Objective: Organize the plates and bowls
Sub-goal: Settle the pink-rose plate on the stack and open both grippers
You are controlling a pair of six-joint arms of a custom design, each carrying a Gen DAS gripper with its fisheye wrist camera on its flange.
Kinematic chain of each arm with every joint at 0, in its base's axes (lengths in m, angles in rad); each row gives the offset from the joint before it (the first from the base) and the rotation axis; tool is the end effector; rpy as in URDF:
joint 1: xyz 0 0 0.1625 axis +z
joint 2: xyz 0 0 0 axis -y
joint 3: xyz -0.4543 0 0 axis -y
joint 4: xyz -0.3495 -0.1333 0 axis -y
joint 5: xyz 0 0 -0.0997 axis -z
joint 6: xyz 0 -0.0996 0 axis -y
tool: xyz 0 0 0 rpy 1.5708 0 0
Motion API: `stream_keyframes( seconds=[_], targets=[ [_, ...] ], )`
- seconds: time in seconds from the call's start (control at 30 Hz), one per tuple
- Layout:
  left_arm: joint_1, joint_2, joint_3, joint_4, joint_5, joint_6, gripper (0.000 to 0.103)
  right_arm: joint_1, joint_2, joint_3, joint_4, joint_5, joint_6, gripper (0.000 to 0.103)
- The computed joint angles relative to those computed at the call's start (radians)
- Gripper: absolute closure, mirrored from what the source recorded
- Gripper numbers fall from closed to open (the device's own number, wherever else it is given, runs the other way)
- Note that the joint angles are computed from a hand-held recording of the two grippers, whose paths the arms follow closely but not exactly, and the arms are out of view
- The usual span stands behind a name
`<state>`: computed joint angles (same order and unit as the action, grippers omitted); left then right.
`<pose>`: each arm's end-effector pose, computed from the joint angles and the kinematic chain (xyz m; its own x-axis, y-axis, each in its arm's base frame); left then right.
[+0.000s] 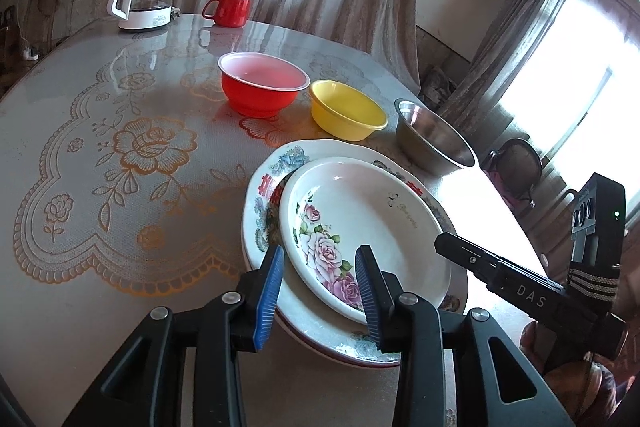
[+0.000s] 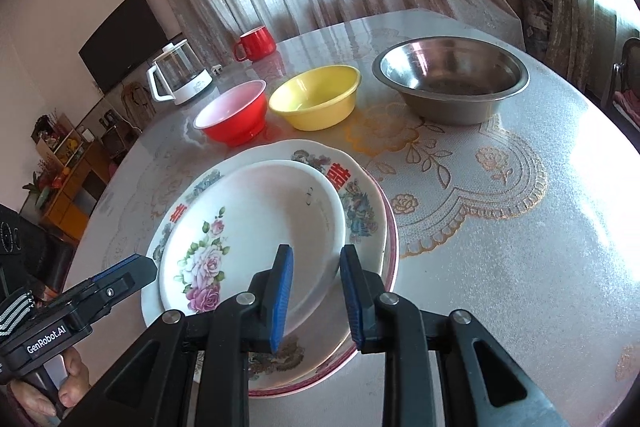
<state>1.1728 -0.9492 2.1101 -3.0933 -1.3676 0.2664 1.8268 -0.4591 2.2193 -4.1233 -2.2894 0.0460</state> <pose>-0.0646 -0.5495 0.1553 -0.8023 0.5297 -0.2752 0.5947 0.7492 -0.2916 0.1832 -0.4325 0.0389 -0.8542 0.2938 0.4291 -0.1387 0.6665 -0.7325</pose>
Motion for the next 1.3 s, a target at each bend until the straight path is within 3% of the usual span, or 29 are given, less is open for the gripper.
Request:
stream_keyframes(
  seconds=[0.6,0.8,1.2,1.3],
  targets=[
    [-0.013,0.016,-0.005,0.019,0.012,-0.017,0.062,0.005,0.001,0.035,-0.036,0.042,0.0,0.078],
    [-0.021,0.007,0.006,-0.008,0.028,-0.016,0.062,0.006,-0.002,0.004,-0.064,0.03,-0.064,0.078],
    [-0.023,0.022,-0.003,-0.006,0.042,-0.001,0.062,-0.025,-0.009,-0.064,0.024,0.034,-0.135,0.078],
    [-0.02,0.023,-0.007,0.003,0.03,0.004,0.062,-0.031,-0.022,-0.071,0.103,0.05,-0.125,0.079]
  ],
)
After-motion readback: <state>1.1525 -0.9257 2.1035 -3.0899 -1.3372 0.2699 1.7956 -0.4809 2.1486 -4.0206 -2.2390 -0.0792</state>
